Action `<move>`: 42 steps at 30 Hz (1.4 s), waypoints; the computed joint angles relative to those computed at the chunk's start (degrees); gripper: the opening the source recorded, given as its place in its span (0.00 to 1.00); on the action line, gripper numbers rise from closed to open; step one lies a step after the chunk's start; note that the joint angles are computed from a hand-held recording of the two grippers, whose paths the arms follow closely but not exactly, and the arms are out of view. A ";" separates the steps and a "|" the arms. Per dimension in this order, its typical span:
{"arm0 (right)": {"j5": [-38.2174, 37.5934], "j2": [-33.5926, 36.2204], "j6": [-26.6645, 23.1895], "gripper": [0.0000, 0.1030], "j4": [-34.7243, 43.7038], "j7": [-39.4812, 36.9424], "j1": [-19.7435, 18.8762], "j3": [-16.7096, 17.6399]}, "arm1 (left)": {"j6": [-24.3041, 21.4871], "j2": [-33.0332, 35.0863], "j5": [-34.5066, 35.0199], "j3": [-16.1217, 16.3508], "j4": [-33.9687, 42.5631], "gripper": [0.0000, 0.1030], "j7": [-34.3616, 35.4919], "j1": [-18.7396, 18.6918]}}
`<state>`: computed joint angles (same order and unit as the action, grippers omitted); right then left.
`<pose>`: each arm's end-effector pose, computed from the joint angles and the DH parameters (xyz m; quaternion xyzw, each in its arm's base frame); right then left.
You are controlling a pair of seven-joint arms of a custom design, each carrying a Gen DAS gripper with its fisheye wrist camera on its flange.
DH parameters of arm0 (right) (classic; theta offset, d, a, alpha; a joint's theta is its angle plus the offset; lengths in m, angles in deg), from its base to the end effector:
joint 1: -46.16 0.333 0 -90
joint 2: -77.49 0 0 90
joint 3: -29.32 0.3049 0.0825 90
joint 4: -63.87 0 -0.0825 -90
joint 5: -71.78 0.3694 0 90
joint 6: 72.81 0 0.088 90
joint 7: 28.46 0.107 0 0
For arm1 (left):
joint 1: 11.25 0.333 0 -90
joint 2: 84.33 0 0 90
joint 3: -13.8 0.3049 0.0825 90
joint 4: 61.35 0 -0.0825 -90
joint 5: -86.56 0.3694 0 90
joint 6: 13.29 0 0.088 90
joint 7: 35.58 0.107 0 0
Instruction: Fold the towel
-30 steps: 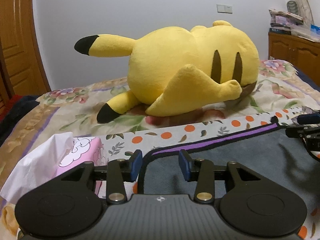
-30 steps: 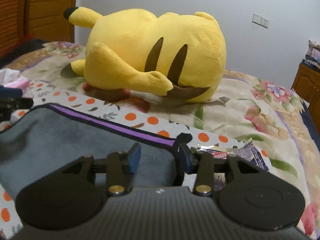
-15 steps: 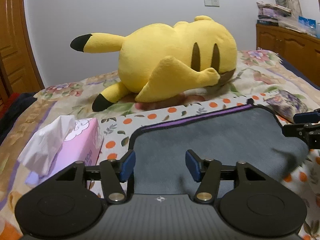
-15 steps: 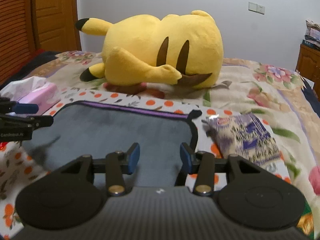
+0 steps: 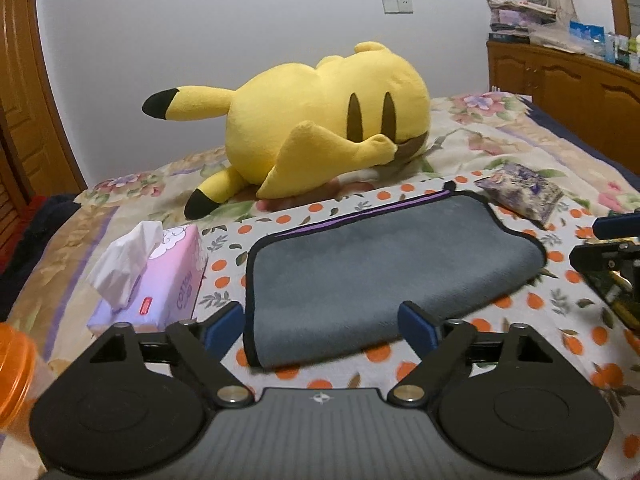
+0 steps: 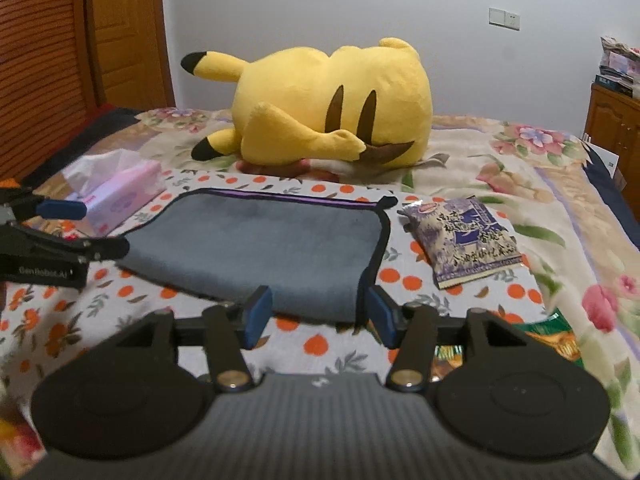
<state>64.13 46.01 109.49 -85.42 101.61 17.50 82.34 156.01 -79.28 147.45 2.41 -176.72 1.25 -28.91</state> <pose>0.3966 0.2227 0.4657 -0.6224 0.6212 -0.3197 0.3529 0.4892 -0.3349 0.4820 -0.4373 0.7727 -0.3407 0.3091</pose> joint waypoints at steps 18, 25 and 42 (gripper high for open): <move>0.35 -10.70 -6.33 0.72 -5.50 4.07 14.35 -9.39 | 0.52 -14.03 -9.00 -5.56 -11.91 1.00 4.14 3.29; -1.35 -13.46 -9.32 0.84 -6.76 5.91 17.77 -11.11 | -0.01 -18.92 -14.17 -7.26 -15.49 1.00 7.18 4.17; -4.78 -20.97 -17.89 1.00 -7.38 11.23 26.23 -14.55 | -2.55 -29.61 -24.39 -8.97 -21.66 1.00 11.58 2.94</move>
